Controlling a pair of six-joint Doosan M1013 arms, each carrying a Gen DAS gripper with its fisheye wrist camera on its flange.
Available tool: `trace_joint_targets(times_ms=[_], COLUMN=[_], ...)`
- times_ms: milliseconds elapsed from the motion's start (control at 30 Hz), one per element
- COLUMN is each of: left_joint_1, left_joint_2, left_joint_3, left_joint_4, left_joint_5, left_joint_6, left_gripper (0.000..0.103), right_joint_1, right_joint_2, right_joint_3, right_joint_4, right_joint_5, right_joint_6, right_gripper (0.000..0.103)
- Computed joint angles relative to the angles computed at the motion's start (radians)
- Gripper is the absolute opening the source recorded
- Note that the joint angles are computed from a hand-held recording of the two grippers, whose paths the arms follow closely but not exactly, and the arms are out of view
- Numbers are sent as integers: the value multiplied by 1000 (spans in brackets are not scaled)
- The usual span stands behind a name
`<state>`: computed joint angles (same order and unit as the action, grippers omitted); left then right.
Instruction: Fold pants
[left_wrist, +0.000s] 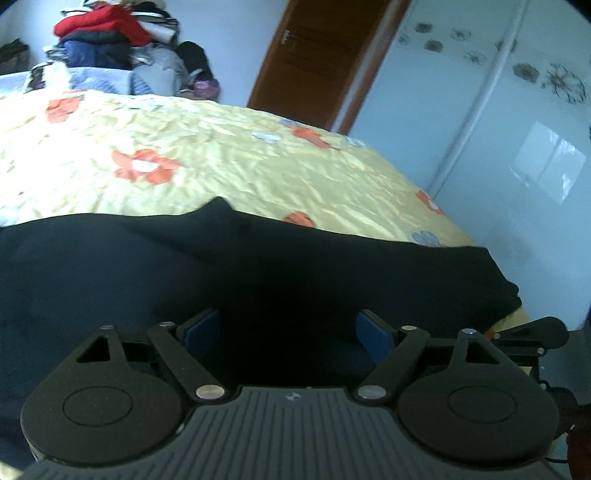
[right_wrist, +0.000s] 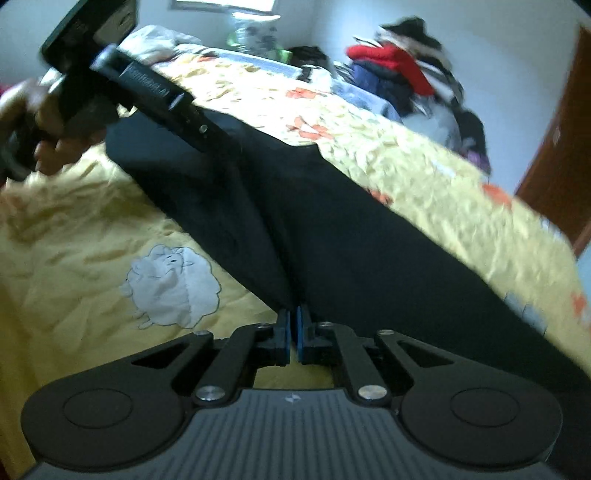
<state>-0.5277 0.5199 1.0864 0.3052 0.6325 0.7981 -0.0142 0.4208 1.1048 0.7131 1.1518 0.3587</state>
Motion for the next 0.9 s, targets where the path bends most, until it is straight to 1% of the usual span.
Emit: trace_joint_targets(times_ms=[67, 133, 167, 200, 233, 267, 300, 333, 367, 400, 433, 467, 500, 533, 567, 600, 633, 667, 700, 733, 767, 800, 833, 900], left_joint_1=[-10, -20, -26, -29, -32, -34, -35, -37, -38, -41, -45, -49, -50, -47, -47, -48, -51, -53, -55, -53, -53, -52, -51, -52], left_joint_2=[20, 33, 40, 45, 54, 64, 73, 80, 84, 79, 75, 67, 58, 51, 44, 39, 33, 24, 16, 11, 6, 5, 6, 15], left_joint_3=[-29, -47, -56, -62, -71, -86, -98, -107, -111, -100, -91, -76, -60, -51, -44, -39, -33, -20, -5, 3, 14, 19, 20, 10], left_joint_4=[8, 43, 63, 74, 74, 67, 60, 45, 25, 30, 41, 53, 50, 29, 20, 23, 39, 62, 90, 112, 149, 176, 211, 248], left_joint_5=[18, 36, 46, 52, 62, 87, 111, 134, 152, 152, 159, 158, 151, 155, 161, 165, 160, 138, 101, 67, 27, 4, -13, -10], left_joint_6=[39, 68, 75, 82, 101, 126, 149, 181, 223, 246, 275, 309, 326, 348, 365, 374, 369, 341, 293, 249, 180, 131, 69, 13], left_gripper=[84, 85, 86, 89, 91, 91, 91, 91, 92, 92, 93, 93, 94, 94, 93, 89, 87, 88, 89, 89, 90, 91, 92, 92], right_joint_1=[-13, -46, -67, -86, -99, -105, -104, -100, -97, -100, -108, -122, -132, -135, -143, -154, -165, -177, -190, -198, -207, -218, -223, -233], right_joint_2=[22, 36, 42, 45, 44, 40, 37, 42, 56, 75, 78, 61, 42, 17, -11, -24, -33, -38, -41, -41, -40, -39, -39, -34], right_joint_3=[-30, -57, -67, -73, -70, -66, -62, -67, -86, -103, -94, -61, -23, 16, 65, 90, 107, 117, 123, 122, 125, 129, 134, 142], right_joint_4=[24, 115, 173, 219, 238, 215, 158, 72, -9, -70, -79, -35, -10, -24, -14, -1, 7, 3, 3, -4, 9, 46, 73, 108], right_joint_5=[59, 130, 153, 147, 108, 33, -41, -103, -113, -95, -106, -152, -210, -298, -402, -457, -494, -524, -541, -542, -541, -534, -527, -507], right_joint_6=[81, 83, 90, 123, 159, 216, 279, 379, 480, 558, 585, 597, 623, 670, 711, 753, 809, 873, 928, 975, 1015, 1039, 1066, 1124], right_gripper=[6, 7, 7, 7, 7, 7, 8, 13, 20, 20, 20, 21, 21, 24, 33, 38, 48, 55, 56, 56, 56, 56, 56, 56])
